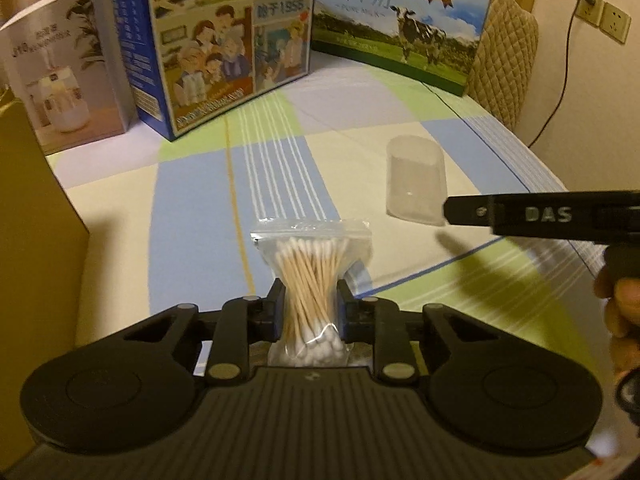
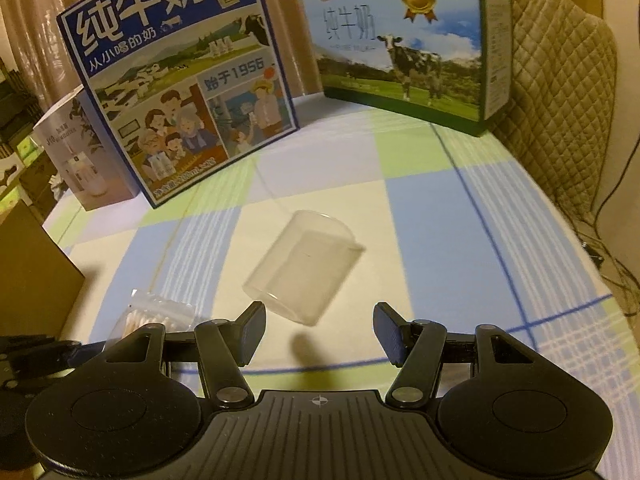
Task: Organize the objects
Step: 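Grasp the clear plastic cup with the right gripper while the left gripper holds the swabs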
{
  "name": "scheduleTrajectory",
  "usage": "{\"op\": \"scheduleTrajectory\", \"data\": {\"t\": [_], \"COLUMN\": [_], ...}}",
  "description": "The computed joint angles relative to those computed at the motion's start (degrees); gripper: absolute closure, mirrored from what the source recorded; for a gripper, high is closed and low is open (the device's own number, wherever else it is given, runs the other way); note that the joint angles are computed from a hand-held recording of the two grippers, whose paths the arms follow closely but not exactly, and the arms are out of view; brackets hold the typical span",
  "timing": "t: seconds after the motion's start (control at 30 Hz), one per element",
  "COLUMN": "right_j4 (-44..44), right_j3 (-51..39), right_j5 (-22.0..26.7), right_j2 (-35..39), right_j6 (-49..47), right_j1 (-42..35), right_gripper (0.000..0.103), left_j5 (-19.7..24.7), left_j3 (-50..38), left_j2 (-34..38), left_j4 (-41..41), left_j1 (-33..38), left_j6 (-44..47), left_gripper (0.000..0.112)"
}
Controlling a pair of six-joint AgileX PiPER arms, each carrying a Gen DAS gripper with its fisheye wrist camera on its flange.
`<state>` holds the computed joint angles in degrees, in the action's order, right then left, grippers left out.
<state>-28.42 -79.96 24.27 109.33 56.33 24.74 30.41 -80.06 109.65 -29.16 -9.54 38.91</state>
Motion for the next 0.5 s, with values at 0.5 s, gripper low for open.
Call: {"op": "scheduleTrajectory", "data": {"t": [0.5], "right_j4": [-1.63], "right_j3": [-19.49], "right_j5": [8.81], "right_j2": [13.87], "right_j6": [-0.01], "right_j1": [0.68], "right_gripper": [0.046], "left_j5": [0.61], "left_j3": [-0.78], "left_j2": [-0.07], "left_j4": [-0.97], "left_j1": [2.38], "left_j6": [-1.87], "left_gripper": [0.092]}}
